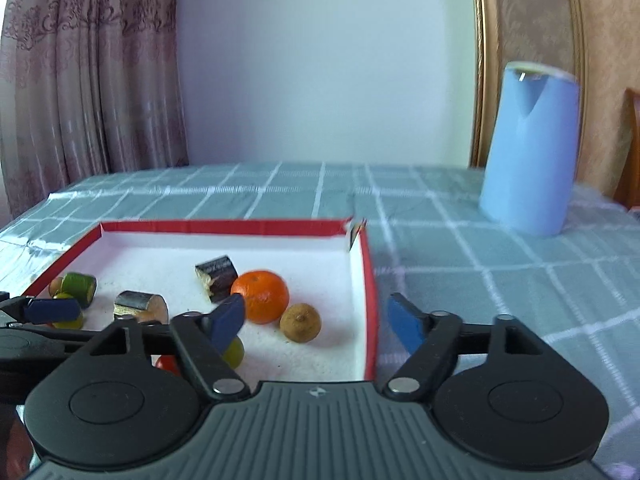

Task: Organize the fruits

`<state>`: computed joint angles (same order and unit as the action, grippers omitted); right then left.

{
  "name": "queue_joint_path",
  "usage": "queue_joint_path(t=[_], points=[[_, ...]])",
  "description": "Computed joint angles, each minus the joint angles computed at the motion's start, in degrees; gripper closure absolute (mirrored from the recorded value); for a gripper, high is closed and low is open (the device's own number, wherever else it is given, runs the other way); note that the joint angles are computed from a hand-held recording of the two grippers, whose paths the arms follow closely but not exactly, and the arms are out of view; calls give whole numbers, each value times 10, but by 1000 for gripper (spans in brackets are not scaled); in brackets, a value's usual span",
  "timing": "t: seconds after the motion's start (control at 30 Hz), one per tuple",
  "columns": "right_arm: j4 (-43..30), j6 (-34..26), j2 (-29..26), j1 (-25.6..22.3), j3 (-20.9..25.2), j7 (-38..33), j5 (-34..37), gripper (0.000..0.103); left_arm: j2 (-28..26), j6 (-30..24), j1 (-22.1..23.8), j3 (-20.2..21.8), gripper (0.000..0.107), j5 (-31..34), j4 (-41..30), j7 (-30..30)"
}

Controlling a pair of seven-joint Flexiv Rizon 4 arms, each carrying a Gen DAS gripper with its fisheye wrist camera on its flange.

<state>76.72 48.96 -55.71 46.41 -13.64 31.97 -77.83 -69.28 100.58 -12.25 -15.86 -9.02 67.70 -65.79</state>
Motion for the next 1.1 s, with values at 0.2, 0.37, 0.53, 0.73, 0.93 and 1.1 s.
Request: queue_joint_path(t=[0.2, 0.37, 0.53, 0.73, 0.93, 1.1], points=[[24, 13, 14, 4, 6, 35, -35, 20, 17, 44, 1, 9, 15, 11, 41, -12], [49, 19, 30, 6, 13, 92, -70, 20, 39, 75, 18, 0, 9, 28, 91, -29], [60, 10, 36, 2, 32, 95, -64, 20, 62, 85, 38, -9, 5, 41, 139, -52], [58, 2, 31, 5, 47, 56, -31, 19, 84, 120, 37, 13, 4, 45, 183, -78], [44, 3, 17, 13, 45, 16, 6, 19, 93, 158, 25, 36, 4, 57, 207, -88], [35, 12, 11, 21, 36, -2, 23, 19, 100, 157, 38, 22, 4, 75, 222, -90]])
